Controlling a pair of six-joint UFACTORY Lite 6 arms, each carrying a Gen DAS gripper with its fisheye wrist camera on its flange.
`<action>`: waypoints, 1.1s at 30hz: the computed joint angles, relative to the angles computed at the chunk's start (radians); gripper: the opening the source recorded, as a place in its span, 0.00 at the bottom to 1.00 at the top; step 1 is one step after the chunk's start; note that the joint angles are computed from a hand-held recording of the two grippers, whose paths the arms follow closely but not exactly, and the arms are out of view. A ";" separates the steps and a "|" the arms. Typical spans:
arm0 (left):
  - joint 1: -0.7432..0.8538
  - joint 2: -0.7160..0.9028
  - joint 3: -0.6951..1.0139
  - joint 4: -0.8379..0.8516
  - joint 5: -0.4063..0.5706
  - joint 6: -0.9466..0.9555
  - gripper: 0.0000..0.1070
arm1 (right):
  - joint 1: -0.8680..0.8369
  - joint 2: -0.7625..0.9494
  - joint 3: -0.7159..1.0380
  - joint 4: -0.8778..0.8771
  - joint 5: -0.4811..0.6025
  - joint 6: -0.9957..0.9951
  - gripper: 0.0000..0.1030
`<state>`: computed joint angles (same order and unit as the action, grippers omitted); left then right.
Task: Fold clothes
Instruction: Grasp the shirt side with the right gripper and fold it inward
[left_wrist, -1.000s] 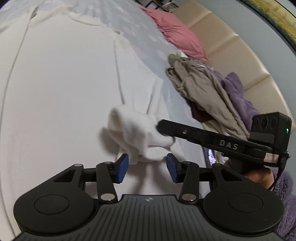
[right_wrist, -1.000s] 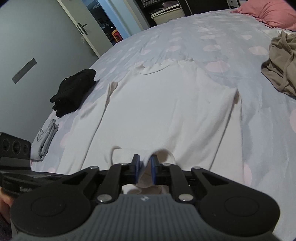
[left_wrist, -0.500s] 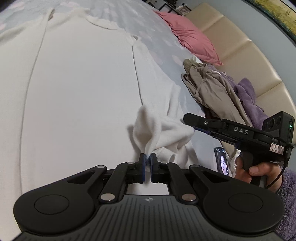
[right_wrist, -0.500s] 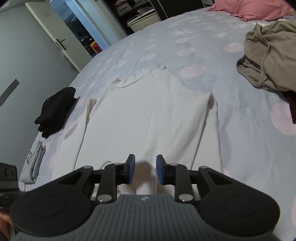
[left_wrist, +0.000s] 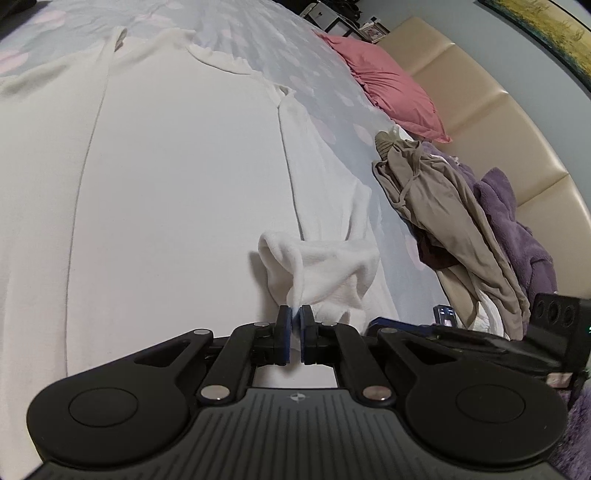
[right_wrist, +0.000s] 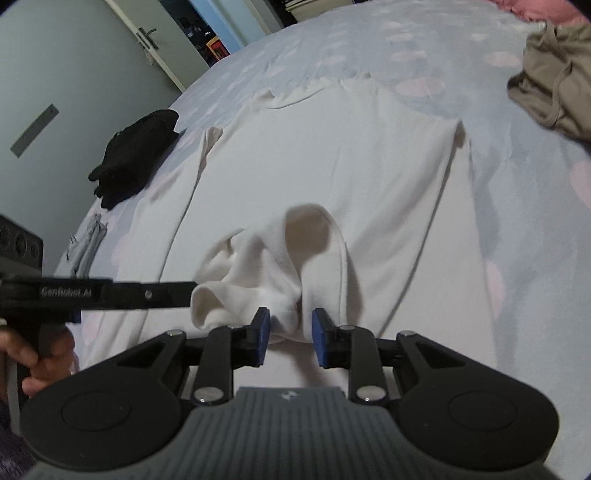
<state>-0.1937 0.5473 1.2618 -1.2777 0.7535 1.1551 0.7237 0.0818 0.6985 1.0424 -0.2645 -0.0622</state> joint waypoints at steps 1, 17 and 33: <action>-0.001 0.000 0.000 -0.001 0.000 0.000 0.02 | -0.006 0.007 0.000 -0.069 -0.001 0.076 0.28; 0.006 -0.052 -0.036 0.006 0.060 0.029 0.02 | 0.129 -0.232 -0.085 0.378 -0.060 -0.281 0.06; 0.015 -0.338 -0.220 0.348 0.360 -0.093 0.02 | 0.864 -0.424 -0.120 0.843 -0.452 -0.060 0.06</action>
<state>-0.1784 0.2098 1.0422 -0.9293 1.1136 1.0624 1.5872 -0.3424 0.5787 1.8852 -0.7162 -0.1225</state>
